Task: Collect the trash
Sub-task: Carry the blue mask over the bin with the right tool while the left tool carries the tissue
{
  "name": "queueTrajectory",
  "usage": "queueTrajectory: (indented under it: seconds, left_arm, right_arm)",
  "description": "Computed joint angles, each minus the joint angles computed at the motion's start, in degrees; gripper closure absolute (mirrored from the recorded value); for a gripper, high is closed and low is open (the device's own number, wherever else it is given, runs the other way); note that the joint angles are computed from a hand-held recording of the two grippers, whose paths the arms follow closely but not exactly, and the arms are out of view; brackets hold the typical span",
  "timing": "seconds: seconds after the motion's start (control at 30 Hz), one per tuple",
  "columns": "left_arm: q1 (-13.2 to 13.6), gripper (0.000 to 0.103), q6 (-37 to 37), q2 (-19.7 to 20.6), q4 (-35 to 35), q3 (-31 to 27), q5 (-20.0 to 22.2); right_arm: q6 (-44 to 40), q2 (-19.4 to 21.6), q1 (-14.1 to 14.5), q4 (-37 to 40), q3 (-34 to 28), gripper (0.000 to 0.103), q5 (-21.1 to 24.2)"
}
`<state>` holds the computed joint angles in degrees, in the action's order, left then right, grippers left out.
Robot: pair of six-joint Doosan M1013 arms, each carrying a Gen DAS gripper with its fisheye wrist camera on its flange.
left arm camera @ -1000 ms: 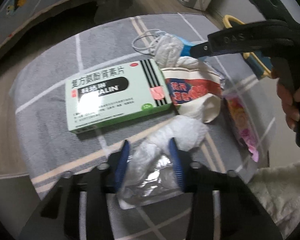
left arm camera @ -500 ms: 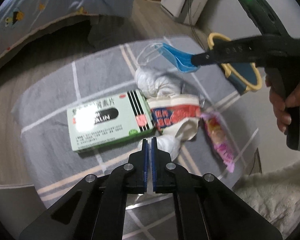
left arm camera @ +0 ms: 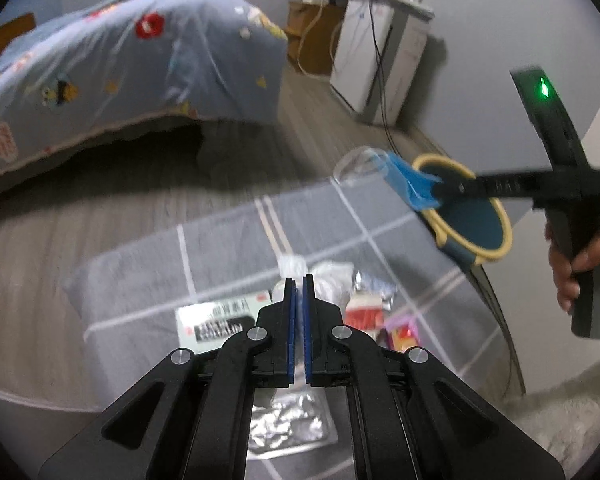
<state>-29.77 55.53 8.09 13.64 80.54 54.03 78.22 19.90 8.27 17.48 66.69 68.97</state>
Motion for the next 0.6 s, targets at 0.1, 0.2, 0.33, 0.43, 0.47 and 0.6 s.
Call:
queueTrajectory:
  seconds: [0.1, 0.2, 0.33, 0.43, 0.47, 0.6]
  left_arm:
    - [-0.69, 0.099, -3.71, 0.24, 3.73, -0.17, -0.73]
    - [-1.27, 0.099, -5.26, 0.70, 6.18, -0.54, -0.17]
    - [-1.25, 0.099, -5.22, 1.60, 5.72, -1.31, 0.51]
    - [-1.28, 0.099, -4.89, 2.34, 5.55, -1.93, 1.09]
    - [-1.32, 0.099, -4.83, 2.55, 5.57, -2.09, 1.19]
    - [-1.60, 0.099, -4.24, 3.53, 5.36, -2.87, 0.94]
  right_arm:
    - [-0.30, -0.38, -0.78, -0.12, 0.41, 0.087, -0.65]
    - [-1.03, -0.51, -1.90, 0.47, 0.78, 0.087, -1.08]
    - [-1.02, 0.05, -3.06, 0.95, 0.75, 0.087, -0.86]
    - [-1.26, 0.46, -3.77, 1.62, 0.63, 0.087, -0.67]
    - [-1.39, 0.68, -3.85, 1.78, 0.46, 0.087, -0.59]
    - [-2.04, 1.20, -4.45, 2.24, 0.12, 0.087, -0.57]
